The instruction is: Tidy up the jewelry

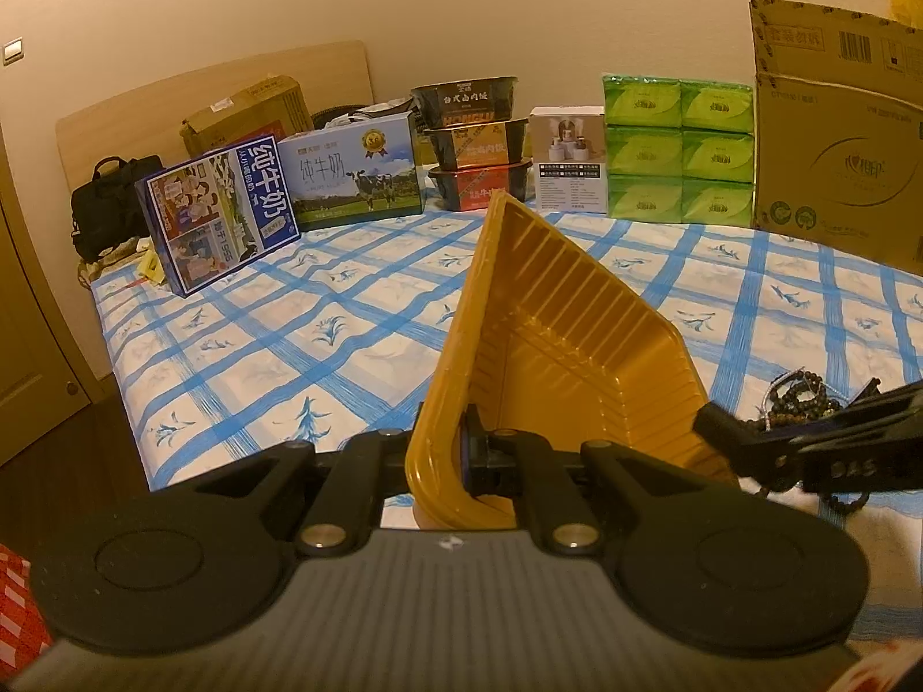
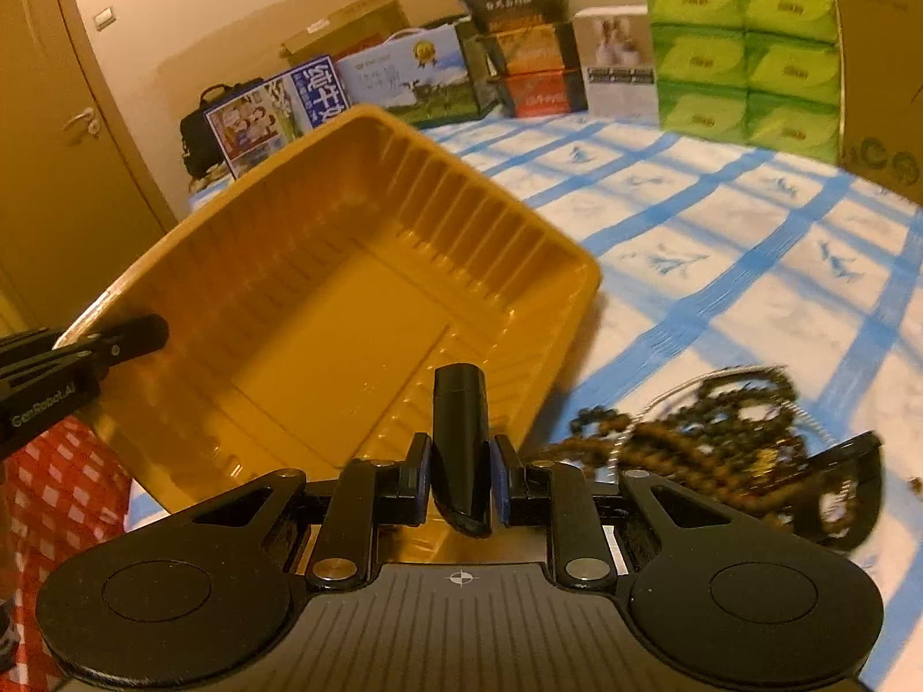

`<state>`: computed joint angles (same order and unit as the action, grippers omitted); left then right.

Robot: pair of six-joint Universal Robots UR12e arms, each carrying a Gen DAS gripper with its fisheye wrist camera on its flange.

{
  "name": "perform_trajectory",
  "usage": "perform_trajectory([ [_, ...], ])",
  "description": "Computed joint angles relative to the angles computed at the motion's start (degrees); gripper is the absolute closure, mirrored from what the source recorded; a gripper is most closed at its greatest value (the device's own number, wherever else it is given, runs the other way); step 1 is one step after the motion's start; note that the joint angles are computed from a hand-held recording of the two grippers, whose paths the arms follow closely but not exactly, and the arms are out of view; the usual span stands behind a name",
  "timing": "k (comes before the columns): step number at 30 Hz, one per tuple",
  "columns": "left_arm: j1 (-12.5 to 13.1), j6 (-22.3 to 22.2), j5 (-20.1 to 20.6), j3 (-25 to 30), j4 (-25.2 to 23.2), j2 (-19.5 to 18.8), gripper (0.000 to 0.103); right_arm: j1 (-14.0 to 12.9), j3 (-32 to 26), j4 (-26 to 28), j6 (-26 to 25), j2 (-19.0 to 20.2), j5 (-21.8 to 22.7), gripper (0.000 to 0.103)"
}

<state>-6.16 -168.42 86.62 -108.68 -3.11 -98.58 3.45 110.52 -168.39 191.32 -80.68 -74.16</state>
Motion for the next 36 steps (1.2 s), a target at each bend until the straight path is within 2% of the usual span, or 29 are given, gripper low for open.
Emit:
perform_trajectory([
  [4,0.0,0.0,0.0,0.1,-0.1,0.0,0.096,0.2,-0.7,0.2,1.0,0.9,0.9,0.082],
  [7,0.0,0.1,0.0,0.1,-0.1,0.0,0.096,-0.6,-0.4,-2.3,3.9,1.6,4.1,0.081],
  [8,0.0,0.0,-0.1,0.1,-0.2,0.0,0.096,-0.9,-0.2,-3.2,5.0,1.6,5.0,0.075],
  [9,0.0,0.1,-0.1,0.1,-0.1,0.0,0.096,-1.0,0.1,-3.8,5.7,1.4,5.2,0.062],
  [11,0.0,0.0,-0.1,0.0,0.0,0.0,0.096,-1.4,1.2,-6.0,6.1,0.7,5.0,0.057],
  [15,0.0,0.1,-0.1,0.0,-0.1,0.0,0.096,-2.0,4.0,-6.7,5.9,-2.0,0.7,0.057],
  [22,0.0,0.3,0.0,0.1,-0.1,0.0,0.096,-3.4,10.2,-4.9,4.7,-7.4,-12.2,0.057],
  [25,-0.1,0.4,0.1,0.2,-0.3,0.0,0.096,-4.7,12.1,-3.7,5.3,-8.7,-16.1,0.057],
  [30,-0.1,0.4,0.1,0.2,-0.2,0.0,0.096,-6.8,13.3,-3.6,6.6,-9.6,-18.1,0.057],
  [36,0.0,0.7,0.1,0.4,-0.5,0.0,0.096,-7.8,12.5,-6.2,5.5,-8.5,-13.0,0.057],
])
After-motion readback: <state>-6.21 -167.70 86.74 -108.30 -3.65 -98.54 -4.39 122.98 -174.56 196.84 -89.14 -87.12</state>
